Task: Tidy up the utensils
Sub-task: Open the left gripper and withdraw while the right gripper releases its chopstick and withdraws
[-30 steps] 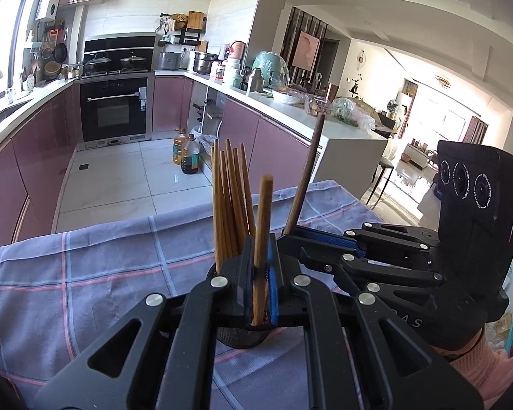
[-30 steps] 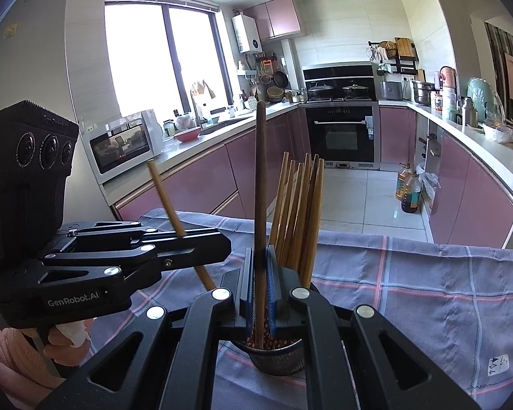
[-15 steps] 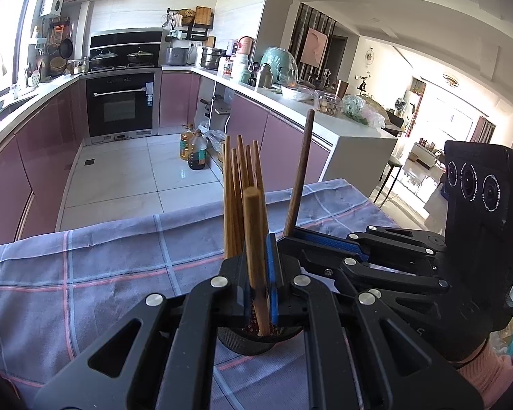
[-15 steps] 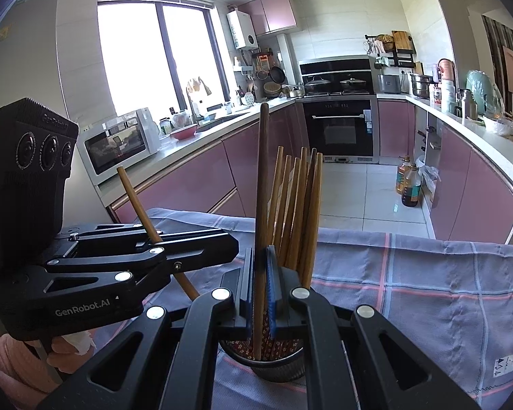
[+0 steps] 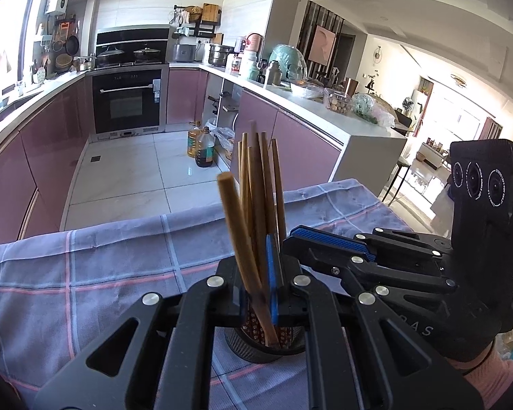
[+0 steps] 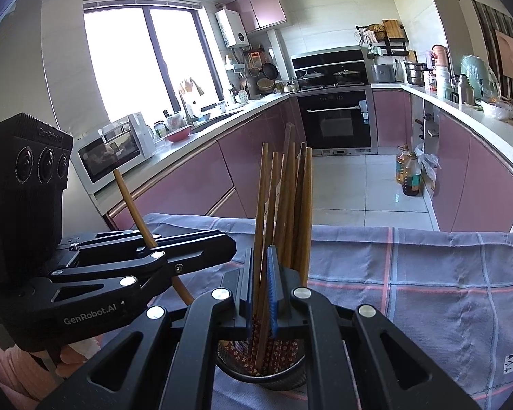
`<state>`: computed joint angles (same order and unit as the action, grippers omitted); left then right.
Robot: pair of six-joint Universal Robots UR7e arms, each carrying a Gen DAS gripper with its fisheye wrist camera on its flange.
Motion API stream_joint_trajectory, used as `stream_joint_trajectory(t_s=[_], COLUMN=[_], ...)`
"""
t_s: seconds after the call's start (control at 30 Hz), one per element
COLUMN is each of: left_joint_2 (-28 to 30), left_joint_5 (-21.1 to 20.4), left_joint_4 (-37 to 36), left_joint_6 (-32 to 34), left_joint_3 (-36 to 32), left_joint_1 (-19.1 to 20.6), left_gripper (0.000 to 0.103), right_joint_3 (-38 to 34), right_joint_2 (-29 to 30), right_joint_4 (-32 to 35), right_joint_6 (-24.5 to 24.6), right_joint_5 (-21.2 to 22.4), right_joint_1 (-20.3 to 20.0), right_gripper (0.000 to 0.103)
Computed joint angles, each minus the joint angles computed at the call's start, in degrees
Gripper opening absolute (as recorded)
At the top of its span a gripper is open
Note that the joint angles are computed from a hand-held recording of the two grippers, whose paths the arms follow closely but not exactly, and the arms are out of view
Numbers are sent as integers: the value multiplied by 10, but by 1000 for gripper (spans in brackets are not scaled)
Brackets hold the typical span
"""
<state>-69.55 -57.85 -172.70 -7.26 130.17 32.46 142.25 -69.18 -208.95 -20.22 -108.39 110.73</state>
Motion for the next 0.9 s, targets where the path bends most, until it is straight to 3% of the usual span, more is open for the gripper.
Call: stream_joint_trajectory(t_s=[0.33, 0.4, 0.53, 0.9], left_joint_2=[8, 3, -10, -64], left_joint_5=[34, 39, 50, 88], left_joint_4=[-45, -50, -67, -99], left_joint_6=[26, 31, 44, 46], left_joint_3=[5, 6, 14, 62], left_joint_1=[-4, -4, -8, -29], left_gripper=[47, 49, 55, 67], right_joint_3=[18, 22, 26, 21], right_joint_2=[-9, -12, -10, 25], right_joint_4=[-13, -13, -4, 11], right_joint_6=[8, 7, -7, -23], right_joint_5=[6, 9, 17, -3], right_joint_1=[-3, -2, 5, 23], right_gripper=[8, 9, 26, 26])
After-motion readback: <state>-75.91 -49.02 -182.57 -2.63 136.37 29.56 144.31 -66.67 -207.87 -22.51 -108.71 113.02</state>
